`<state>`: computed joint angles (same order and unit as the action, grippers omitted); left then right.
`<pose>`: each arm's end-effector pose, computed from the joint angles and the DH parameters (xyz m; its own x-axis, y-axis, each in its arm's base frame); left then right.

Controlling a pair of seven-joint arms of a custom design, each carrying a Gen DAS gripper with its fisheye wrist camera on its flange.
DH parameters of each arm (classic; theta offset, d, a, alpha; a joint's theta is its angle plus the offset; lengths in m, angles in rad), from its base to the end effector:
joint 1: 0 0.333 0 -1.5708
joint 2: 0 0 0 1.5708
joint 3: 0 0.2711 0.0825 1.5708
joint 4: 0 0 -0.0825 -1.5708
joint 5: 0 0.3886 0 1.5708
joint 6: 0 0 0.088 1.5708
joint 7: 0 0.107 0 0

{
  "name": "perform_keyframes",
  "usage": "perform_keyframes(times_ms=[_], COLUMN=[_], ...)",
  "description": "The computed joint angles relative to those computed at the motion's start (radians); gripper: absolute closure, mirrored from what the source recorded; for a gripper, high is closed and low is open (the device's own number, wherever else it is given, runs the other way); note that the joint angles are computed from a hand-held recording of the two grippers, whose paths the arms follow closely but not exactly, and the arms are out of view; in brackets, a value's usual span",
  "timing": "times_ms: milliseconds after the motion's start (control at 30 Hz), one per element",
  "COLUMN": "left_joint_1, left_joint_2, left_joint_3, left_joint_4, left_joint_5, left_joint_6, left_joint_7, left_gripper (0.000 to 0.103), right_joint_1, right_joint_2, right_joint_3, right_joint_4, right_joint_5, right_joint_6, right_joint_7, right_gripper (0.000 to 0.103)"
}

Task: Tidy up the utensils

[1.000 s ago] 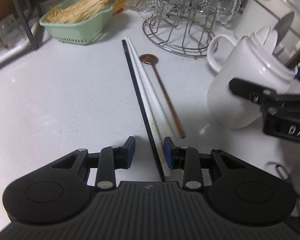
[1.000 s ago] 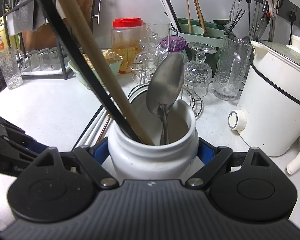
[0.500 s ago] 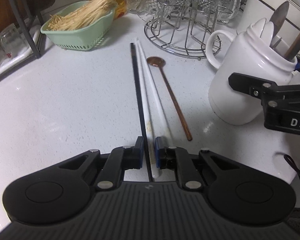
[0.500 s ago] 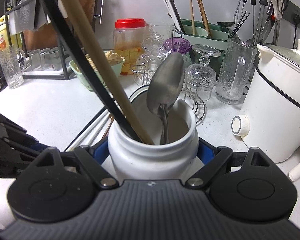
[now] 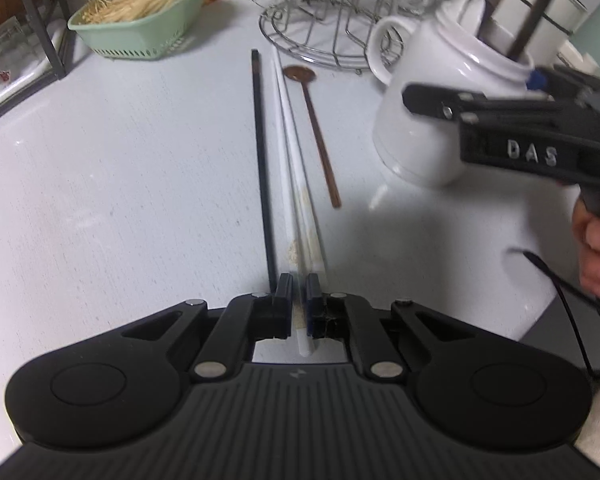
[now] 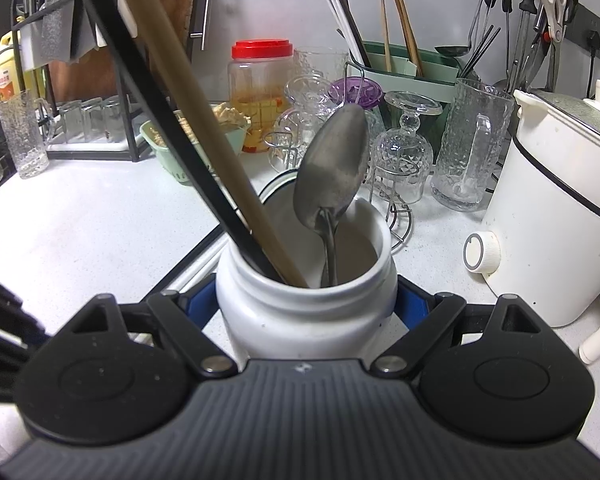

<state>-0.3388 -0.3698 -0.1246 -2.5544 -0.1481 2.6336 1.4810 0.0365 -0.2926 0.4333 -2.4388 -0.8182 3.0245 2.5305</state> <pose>0.4223 -0.2059 0.3997 -0.2820 -0.9526 0.1140 -0.8823 0.2109 -0.4207 0.4202 0.2797 0.4334 0.2912 -0.9547 0.0608 -0.5730 -0.2250 -0.7880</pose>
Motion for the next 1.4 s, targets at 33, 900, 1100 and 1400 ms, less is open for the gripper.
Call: perform_keyframes(times_ms=[33,900,1100,1400], left_joint_1=[0.002,0.069,0.053,0.021], left_joint_2=[-0.002,0.127,0.088,0.047], left_joint_3=[-0.003,-0.065,-0.048,-0.030], left_joint_4=[-0.001,0.132,0.110,0.058], left_joint_5=[0.004,0.195,0.152,0.053], left_joint_6=[-0.001,-0.027,-0.024,-0.031], left_joint_7=[-0.003,-0.139,-0.098,-0.059], left_gripper=[0.096,0.082,0.096,0.096], right_joint_1=[0.000,-0.002,-0.006,-0.004], right_joint_2=[0.001,0.005,0.008,0.008], right_joint_3=[-0.001,-0.001,0.002,-0.001], right_joint_4=[0.000,0.002,0.004,0.004], right_joint_5=[-0.001,-0.010,-0.019,-0.012], right_joint_6=[0.002,0.010,0.014,0.015], right_joint_7=[-0.001,0.001,0.006,-0.002], right_gripper=[0.012,0.012,0.012,0.012])
